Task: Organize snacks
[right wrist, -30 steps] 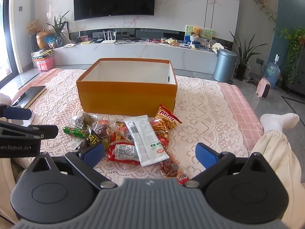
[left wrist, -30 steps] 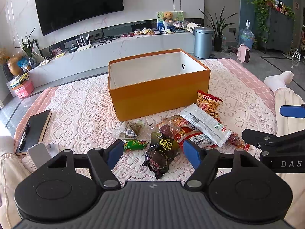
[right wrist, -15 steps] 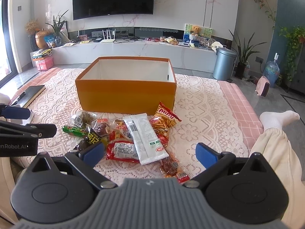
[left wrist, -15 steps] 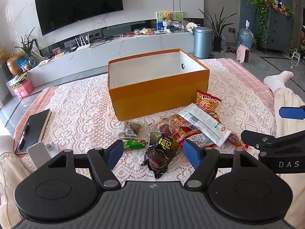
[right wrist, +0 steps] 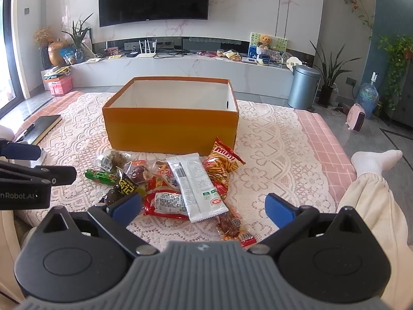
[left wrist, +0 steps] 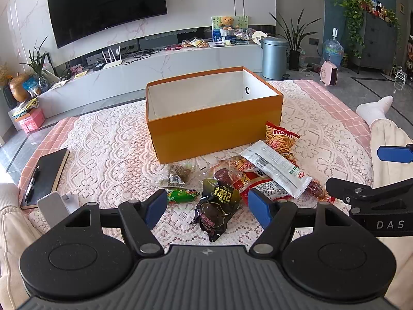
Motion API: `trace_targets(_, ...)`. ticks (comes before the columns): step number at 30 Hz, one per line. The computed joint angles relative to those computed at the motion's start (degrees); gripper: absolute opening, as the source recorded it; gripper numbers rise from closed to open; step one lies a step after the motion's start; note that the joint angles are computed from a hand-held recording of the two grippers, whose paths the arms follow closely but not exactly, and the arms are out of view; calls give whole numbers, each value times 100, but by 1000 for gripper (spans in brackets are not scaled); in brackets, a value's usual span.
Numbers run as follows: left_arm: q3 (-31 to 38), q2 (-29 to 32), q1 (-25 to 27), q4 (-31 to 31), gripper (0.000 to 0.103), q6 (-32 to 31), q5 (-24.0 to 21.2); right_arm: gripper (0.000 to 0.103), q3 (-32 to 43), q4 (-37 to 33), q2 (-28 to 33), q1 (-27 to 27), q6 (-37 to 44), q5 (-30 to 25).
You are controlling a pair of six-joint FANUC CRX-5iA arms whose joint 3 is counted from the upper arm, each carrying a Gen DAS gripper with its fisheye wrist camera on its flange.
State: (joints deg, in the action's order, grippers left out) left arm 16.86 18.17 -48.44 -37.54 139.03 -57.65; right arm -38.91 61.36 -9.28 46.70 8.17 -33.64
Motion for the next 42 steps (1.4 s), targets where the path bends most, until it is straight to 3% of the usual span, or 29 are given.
trace_targets(22, -14, -15, -2, 68, 81, -55, 35, 99, 62, -179, 26, 44, 63, -103)
trace_targets(36, -276, -173, 134, 302, 71, -165, 523, 99, 46, -162, 48, -28, 35, 63)
trace_targets(42, -232, -144, 91, 182, 71, -145, 444, 99, 73, -281, 68, -56, 168, 183)
